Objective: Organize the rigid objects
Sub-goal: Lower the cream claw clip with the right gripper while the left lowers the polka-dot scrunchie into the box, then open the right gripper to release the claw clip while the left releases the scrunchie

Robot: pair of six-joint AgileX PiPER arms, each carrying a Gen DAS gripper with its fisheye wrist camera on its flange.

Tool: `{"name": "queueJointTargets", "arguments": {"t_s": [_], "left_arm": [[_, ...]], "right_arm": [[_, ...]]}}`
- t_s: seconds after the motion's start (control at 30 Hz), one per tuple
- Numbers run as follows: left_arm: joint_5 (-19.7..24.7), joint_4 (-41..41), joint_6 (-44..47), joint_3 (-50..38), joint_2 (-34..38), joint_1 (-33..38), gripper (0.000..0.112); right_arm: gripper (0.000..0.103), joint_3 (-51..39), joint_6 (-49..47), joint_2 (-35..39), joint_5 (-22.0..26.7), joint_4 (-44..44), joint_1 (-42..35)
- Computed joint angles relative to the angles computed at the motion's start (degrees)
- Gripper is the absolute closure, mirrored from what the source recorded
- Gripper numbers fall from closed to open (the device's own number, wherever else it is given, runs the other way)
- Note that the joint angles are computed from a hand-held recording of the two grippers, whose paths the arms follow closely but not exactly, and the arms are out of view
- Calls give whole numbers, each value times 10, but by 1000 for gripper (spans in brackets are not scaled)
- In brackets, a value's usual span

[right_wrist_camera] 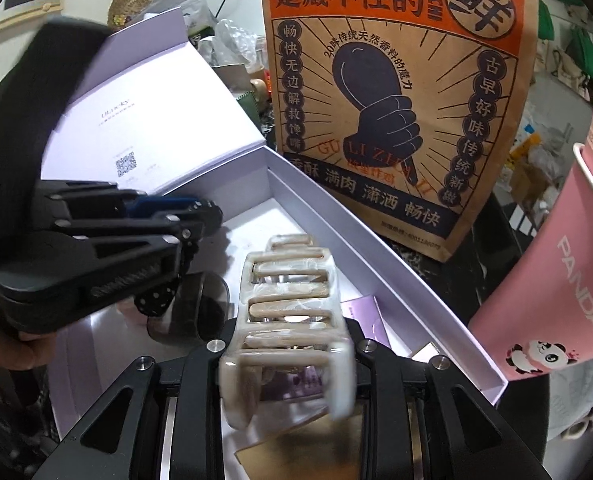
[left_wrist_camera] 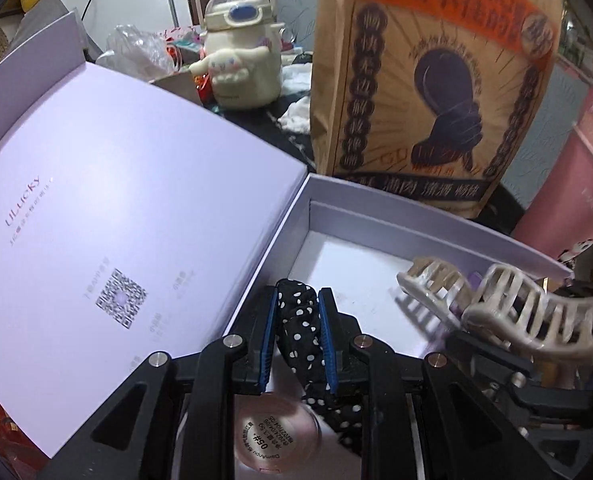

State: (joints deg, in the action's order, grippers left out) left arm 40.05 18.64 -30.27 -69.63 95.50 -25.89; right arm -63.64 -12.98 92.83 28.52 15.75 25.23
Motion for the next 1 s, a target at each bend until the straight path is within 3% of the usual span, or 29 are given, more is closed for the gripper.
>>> {"name": "queueJointTargets", "arguments": {"t_s": [0.37, 0.6, 0.73, 0.8, 0.87, 0.93, 1.0], "left_arm": [[51, 32, -39, -25, 23, -18, 92], [58, 31, -44, -17, 14, -21, 85], [60, 34, -50, -10, 5, -28, 72], [60, 27, -45, -6, -3, -32, 59], [57, 13, -33, 2, -15, -36, 36], [62, 28, -46, 4, -20, -49, 25], [72, 53, -67, 4, -23, -63, 23]], "right_arm": [[57, 10, 26, -29, 1, -35, 1], [56, 26, 43, -57, 7, -49, -3], [56, 42, 89, -79, 6, -90, 15], [56, 46, 89, -87, 6, -93, 13], [56, 56, 87, -99, 7, -94, 11], [56, 65, 97, -115, 10, -106, 12], [55, 73, 109, -129, 10, -121, 13]]}}
